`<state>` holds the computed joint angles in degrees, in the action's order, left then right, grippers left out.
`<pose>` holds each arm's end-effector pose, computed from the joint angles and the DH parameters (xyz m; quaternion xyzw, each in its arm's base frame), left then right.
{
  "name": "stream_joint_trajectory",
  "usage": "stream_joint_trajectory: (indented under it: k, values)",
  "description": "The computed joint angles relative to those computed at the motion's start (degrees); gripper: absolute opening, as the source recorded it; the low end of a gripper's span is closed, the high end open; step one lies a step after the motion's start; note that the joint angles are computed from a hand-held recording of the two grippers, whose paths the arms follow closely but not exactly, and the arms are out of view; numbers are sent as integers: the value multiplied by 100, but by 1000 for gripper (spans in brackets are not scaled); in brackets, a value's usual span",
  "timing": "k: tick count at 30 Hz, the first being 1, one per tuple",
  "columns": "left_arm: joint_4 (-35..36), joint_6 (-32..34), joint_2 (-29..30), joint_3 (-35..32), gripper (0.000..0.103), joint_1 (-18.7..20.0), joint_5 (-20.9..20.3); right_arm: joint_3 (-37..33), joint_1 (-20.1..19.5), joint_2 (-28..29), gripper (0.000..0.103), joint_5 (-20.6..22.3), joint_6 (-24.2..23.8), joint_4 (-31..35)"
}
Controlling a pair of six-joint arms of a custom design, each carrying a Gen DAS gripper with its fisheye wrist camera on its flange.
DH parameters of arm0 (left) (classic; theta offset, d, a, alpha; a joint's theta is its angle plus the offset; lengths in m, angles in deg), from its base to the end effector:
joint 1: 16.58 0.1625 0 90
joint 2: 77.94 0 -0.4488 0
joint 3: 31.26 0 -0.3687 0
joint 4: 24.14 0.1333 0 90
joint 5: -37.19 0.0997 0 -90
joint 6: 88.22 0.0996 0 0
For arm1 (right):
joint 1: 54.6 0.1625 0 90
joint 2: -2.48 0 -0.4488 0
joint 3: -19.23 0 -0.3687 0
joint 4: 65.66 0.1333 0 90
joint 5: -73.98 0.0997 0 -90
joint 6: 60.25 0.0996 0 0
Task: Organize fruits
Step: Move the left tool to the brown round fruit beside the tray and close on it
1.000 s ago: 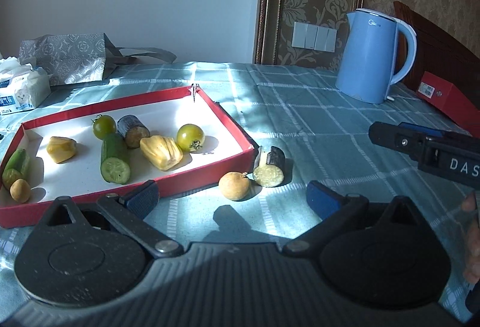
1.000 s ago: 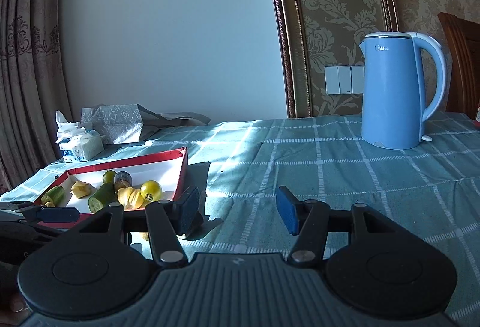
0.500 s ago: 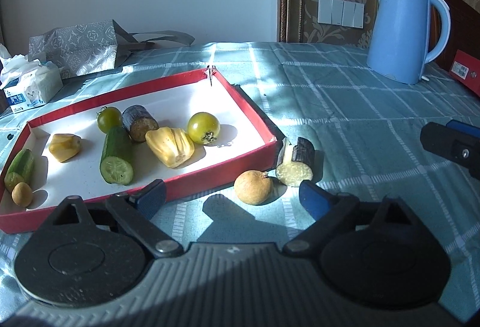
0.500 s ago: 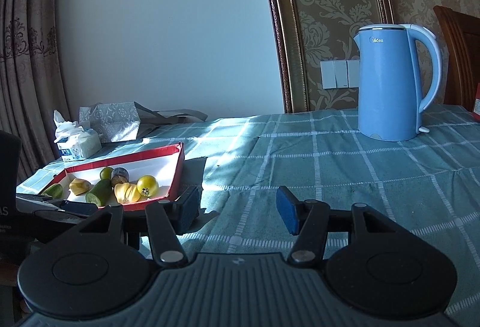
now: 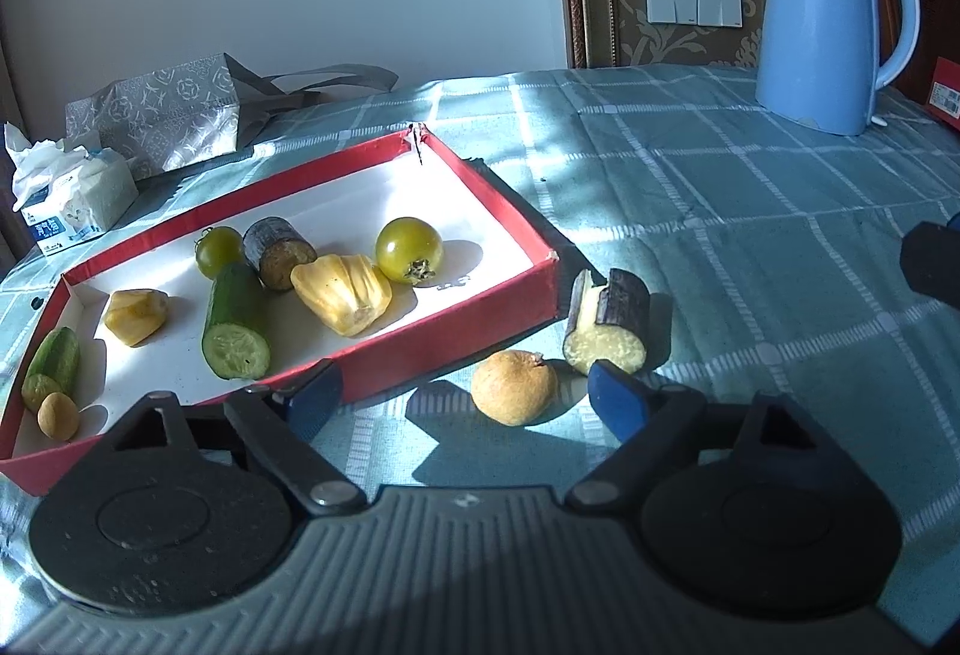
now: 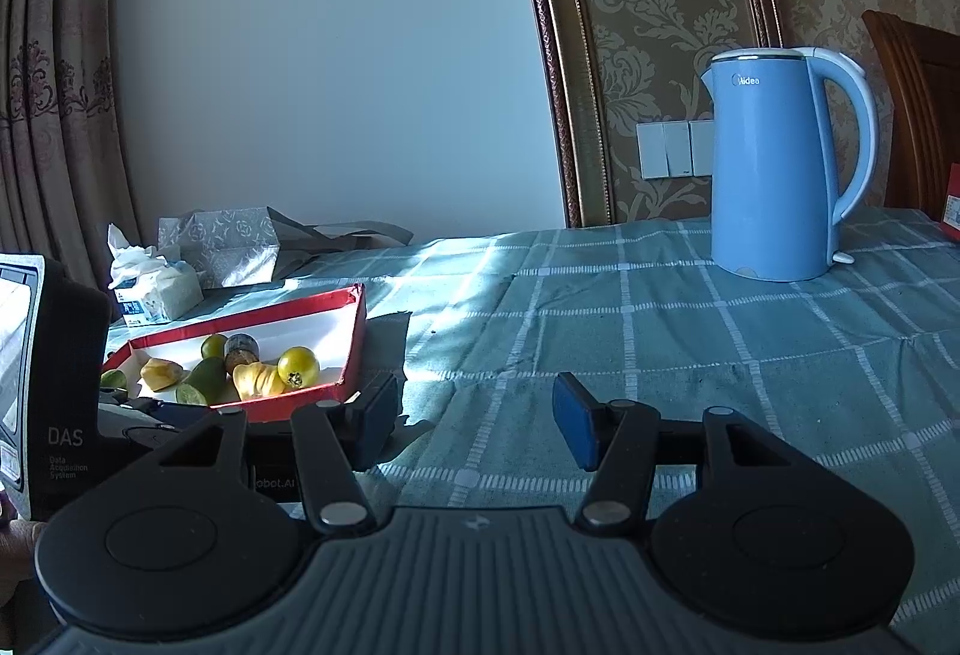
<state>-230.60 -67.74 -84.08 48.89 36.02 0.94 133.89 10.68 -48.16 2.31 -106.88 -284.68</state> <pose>-0.2318 -0.6549 -0.1201 0.2591 0.8068 -0.3814 0.3693 -0.0905 -0.5902 0.2285 0.2423 -0.8012 0.5092 0.2002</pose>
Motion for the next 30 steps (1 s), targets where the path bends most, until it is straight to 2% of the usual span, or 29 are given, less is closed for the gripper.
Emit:
stream_joint_trajectory:
  k: [6,19,21,28,30]
  values:
    - [294,-128,-25,-84,79,86,4,43,-38,-25,56,9,-12,-64]
    - [436,-248,-33,-119,74,124,-84,-2,-54,-24,56,-14,29,52]
    - [510,-288,-71,-89,63,132,-195,-9,-55,-24,56,-19,33,62]
    - [689,-385,-130,-60,52,143,-351,13,-68,-27,56,-9,25,38]
    - [743,-414,-165,-8,40,132,-422,15,-70,-19,56,-19,32,20]
